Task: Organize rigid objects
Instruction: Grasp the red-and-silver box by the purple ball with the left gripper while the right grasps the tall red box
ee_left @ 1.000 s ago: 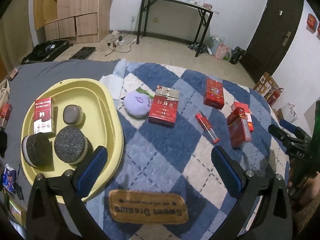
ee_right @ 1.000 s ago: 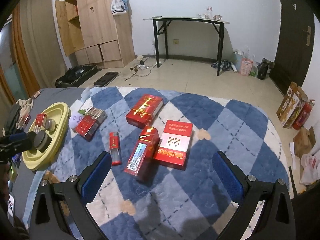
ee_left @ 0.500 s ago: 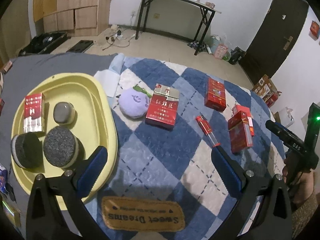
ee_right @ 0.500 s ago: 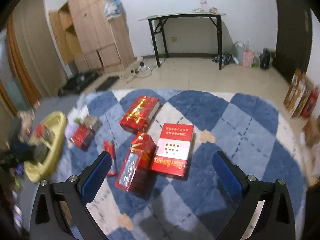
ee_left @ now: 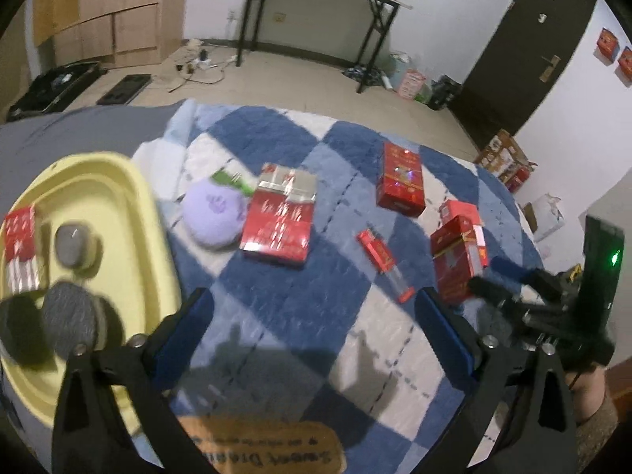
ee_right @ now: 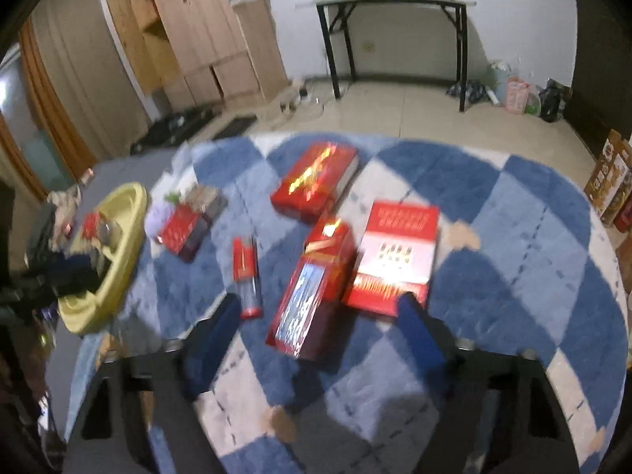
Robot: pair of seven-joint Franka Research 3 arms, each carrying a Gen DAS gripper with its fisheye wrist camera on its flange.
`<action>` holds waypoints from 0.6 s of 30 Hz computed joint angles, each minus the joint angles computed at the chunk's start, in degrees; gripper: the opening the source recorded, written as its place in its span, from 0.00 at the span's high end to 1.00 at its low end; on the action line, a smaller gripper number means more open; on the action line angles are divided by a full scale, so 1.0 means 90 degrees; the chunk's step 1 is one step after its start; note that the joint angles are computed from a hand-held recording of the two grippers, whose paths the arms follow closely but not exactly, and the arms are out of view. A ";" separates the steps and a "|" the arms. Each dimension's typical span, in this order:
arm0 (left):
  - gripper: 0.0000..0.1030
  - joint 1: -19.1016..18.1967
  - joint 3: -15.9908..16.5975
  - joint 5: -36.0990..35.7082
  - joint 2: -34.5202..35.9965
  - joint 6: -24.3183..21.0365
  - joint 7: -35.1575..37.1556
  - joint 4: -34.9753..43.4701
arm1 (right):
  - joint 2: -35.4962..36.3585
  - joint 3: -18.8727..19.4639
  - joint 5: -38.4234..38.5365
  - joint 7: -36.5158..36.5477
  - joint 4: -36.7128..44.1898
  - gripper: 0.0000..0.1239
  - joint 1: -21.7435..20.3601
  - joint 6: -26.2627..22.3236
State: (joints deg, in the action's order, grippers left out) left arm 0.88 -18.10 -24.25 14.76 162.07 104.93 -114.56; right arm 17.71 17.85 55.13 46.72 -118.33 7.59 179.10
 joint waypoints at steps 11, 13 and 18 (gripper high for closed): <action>0.24 -0.0461 0.0428 0.1776 0.2140 -0.1753 -0.0868 0.3155 | 0.0359 -0.0307 -0.1203 0.1163 0.0266 0.44 0.0178 -0.0108; 0.24 -0.0629 0.0553 0.2201 0.2618 -0.2225 -0.1036 0.3898 | 0.0398 -0.0305 -0.1332 0.1196 0.0305 0.45 0.0173 -0.0159; 0.24 -0.0796 0.0607 0.2688 0.3462 -0.3179 -0.1122 0.5164 | 0.0555 -0.0335 -0.1663 0.1429 0.0442 0.52 0.0170 -0.0243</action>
